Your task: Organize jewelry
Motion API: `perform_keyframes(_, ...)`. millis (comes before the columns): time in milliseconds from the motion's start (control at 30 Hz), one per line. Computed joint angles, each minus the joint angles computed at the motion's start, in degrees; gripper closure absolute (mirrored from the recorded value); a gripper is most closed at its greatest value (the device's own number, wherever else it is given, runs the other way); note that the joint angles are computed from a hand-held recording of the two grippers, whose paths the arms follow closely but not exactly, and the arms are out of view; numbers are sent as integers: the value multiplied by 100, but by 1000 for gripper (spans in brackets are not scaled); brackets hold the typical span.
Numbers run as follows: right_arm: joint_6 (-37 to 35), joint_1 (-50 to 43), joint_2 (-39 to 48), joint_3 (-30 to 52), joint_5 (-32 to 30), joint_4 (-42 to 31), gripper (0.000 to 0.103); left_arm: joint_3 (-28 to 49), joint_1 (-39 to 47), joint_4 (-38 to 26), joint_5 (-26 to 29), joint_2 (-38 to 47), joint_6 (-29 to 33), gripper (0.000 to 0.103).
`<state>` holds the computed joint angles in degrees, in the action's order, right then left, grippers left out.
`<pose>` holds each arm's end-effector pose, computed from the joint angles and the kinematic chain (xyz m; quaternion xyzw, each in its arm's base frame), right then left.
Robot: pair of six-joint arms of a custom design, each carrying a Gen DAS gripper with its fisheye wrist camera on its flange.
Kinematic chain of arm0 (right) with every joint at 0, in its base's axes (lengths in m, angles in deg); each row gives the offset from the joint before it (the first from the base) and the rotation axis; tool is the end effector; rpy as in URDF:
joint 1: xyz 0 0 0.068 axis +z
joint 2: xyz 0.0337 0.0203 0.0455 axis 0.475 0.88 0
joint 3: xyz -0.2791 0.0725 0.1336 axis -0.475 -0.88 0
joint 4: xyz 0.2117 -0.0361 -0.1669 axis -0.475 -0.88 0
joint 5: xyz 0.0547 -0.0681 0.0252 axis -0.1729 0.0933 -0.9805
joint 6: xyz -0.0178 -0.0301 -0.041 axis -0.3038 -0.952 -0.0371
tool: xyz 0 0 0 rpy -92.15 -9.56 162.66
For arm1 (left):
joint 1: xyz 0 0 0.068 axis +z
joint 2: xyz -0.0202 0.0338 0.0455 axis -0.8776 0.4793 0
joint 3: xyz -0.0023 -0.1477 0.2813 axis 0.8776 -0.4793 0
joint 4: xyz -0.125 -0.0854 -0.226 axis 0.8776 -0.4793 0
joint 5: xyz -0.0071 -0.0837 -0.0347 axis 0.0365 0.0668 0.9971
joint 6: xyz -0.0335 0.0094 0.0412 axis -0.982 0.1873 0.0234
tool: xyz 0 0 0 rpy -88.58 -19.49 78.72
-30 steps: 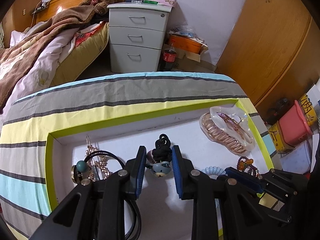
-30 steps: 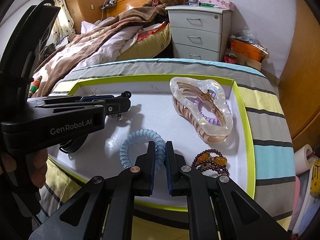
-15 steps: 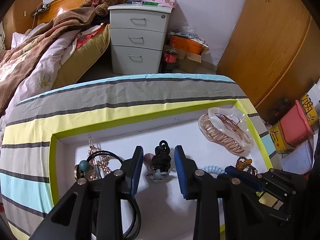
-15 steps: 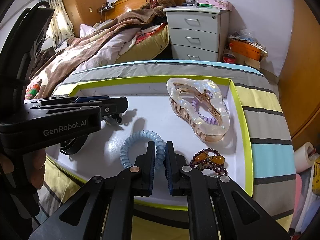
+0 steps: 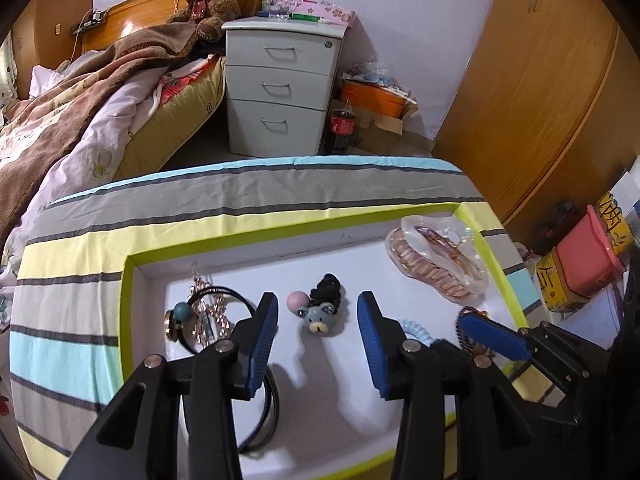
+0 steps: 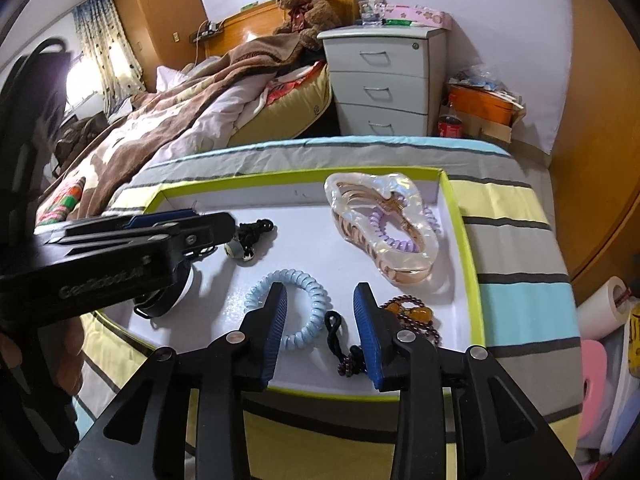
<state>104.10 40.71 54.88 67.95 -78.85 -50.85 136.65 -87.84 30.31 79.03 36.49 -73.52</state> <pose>0.2695 0.0588 0.2201 0.0280 0.9366 0.0823 0.3394 0.3497 -0.1790 0.2361 0.1776 0.9325 -0.1444 0.2794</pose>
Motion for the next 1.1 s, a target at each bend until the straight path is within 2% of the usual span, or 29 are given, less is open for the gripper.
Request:
perform_keyframes(167, 139, 148, -459, -161, 235, -107, 67, -433, -80, 155, -258, -523, -75, 57)
perform_keyframes(300, 249, 324, -799, -272, 446, -208, 67, -837, -270, 277, -756, -965, -133, 57)
perform_keyframes(400, 366, 565, -1060, -324, 715, -334, 67, -1125, -332, 318, -845, -1268, -304, 57)
perform_keyframes(533, 494, 899, -1352, -370, 1109, -496, 67, -1445, -521, 297, -1385, -1642, -430, 57)
perform_keyframes(633, 645, 1097, -1543, -408, 1320, -621, 67, -1679, -541, 303, -1458, -1883, -507, 57)
perform_keyframes(800, 838, 1382, -1825, -518, 1598, -773, 67, -2011, -691, 204, -1916, -2284, -736, 57)
perform_keyframes(1100, 1137, 1777, -2080, -653, 1887, -841, 67, -2396, -858, 111, -2265, -2741, -941, 57)
